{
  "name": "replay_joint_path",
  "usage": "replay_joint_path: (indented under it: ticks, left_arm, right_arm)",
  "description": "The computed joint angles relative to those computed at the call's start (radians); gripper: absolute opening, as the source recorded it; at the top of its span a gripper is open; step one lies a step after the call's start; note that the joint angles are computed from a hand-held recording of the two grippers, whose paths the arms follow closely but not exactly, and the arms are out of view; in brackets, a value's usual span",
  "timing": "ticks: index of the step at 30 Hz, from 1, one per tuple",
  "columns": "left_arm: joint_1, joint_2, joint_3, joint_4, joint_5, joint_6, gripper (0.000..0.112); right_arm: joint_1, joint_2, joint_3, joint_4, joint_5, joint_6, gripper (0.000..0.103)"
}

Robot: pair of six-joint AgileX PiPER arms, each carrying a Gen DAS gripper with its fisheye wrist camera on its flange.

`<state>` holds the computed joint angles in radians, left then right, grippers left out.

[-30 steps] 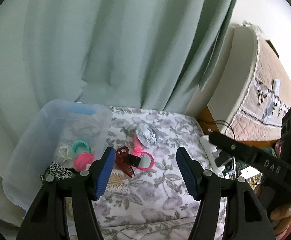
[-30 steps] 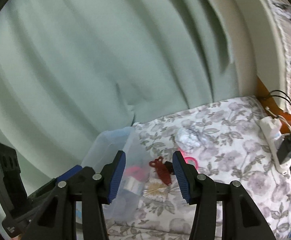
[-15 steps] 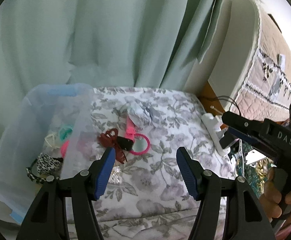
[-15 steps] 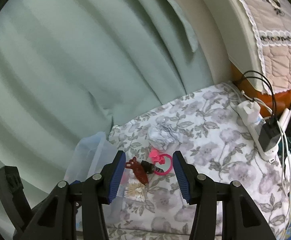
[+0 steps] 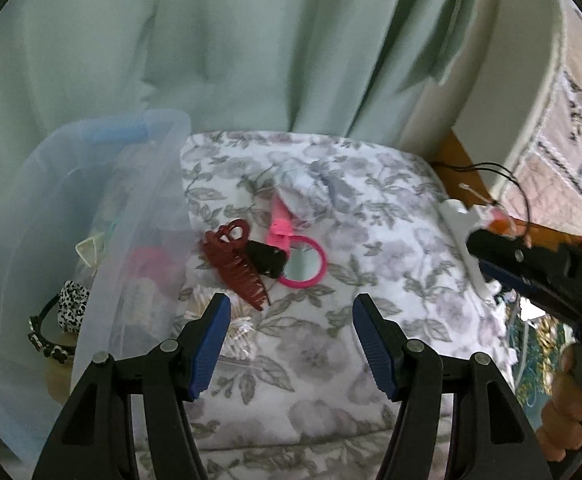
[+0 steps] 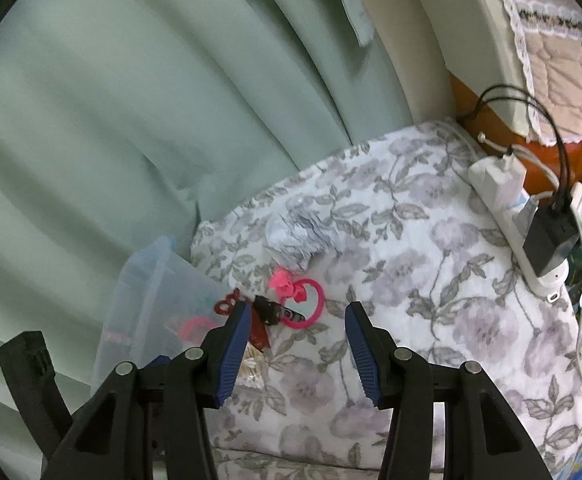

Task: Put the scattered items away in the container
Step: 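Move both tools back toward the red hair clip and pink mirror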

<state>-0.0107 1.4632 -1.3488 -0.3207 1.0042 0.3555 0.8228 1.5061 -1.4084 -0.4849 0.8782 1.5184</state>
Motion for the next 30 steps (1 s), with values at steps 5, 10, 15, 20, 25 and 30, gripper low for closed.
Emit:
replay_joint_path:
  ticks: [5,10,15,20,25,30]
  left_arm:
    - [-0.018,0.068,-0.012,0.025,-0.041,-0.019,0.065]
    - [-0.053,0.131,-0.044,0.090,-0.095,-0.079,0.065]
    - [-0.076,0.203,-0.079,0.145,-0.147,-0.131,0.065]
    - [-0.088,0.297,-0.139,0.203,-0.168,-0.198,0.065]
    - [-0.090,0.363,-0.189,0.232,-0.163,-0.228,0.065]
    - [-0.099,0.391,-0.198,0.247,-0.190,-0.228,0.062]
  right_arm:
    - [-0.048,0.049,-0.004,0.101,-0.026,-0.079,0.053]
    - [-0.093,0.100,-0.009,0.186,-0.048,-0.151,0.053]
    - [-0.130,0.158,-0.021,0.277,-0.065,-0.238,0.053]
    - [-0.162,0.221,-0.045,0.361,-0.072,-0.331,0.053]
    - [-0.179,0.300,-0.099,0.429,-0.059,-0.423,0.053]
    - [-0.184,0.386,-0.173,0.473,-0.020,-0.524,0.057]
